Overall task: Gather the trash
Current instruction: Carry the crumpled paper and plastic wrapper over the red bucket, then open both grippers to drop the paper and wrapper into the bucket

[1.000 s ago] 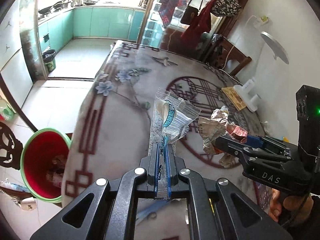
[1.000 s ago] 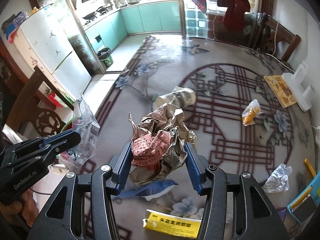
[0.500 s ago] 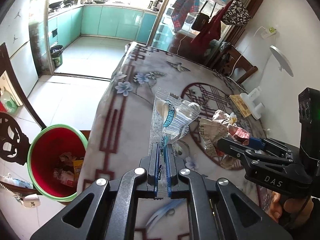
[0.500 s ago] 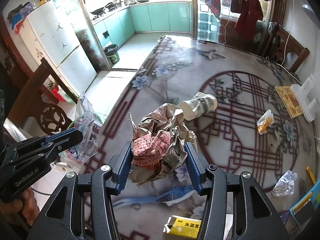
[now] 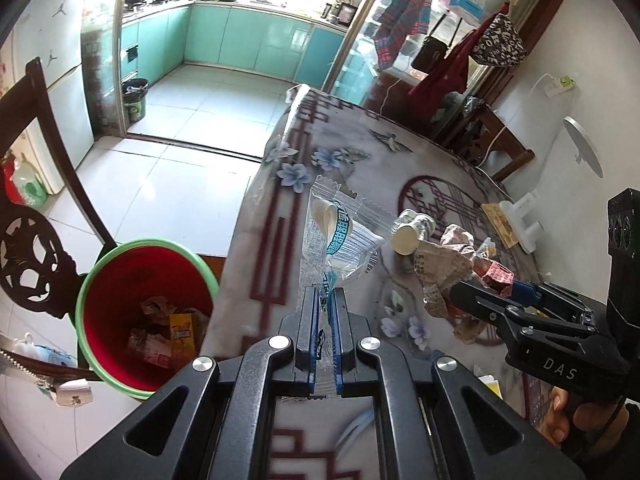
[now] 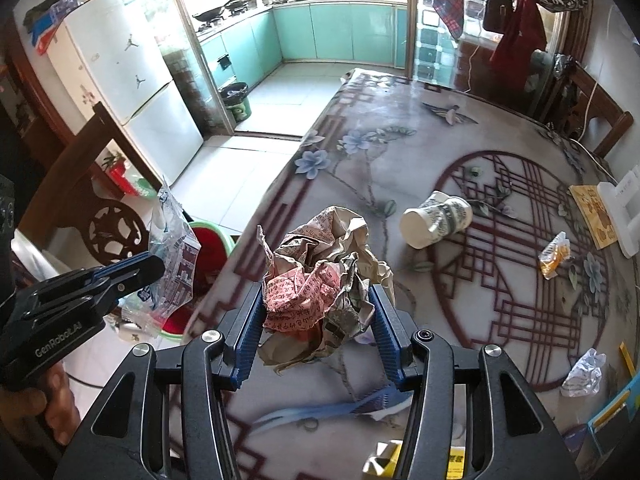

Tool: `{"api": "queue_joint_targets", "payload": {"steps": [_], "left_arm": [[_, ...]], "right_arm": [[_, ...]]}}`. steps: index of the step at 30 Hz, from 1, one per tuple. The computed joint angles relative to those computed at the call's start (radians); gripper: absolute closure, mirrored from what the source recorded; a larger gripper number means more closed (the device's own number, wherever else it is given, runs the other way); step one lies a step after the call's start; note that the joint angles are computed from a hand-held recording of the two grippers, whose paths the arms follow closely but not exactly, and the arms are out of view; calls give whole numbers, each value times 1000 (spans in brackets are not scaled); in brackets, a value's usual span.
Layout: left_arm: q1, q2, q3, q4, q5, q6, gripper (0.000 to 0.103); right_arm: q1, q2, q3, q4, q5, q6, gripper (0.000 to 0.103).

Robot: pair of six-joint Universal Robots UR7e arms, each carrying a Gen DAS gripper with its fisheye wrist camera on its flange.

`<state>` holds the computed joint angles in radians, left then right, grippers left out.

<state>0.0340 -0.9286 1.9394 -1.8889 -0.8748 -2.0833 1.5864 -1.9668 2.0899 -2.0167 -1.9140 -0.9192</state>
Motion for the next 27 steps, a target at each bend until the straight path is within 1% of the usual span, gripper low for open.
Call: {"api": "queue_joint_targets", "payload": {"steps": [6, 15, 27], "left_arm": [[-22, -42, 43, 27, -16, -56, 99], [-61, -112, 111, 93, -57, -174, 99], [-109, -209, 221, 157, -159, -332, 99]], "right_arm": [[33, -3, 29, -3, -12, 17, 54], [83, 3, 69, -6, -31, 40, 54], [154, 34, 129, -16, -41, 71, 54]]}}
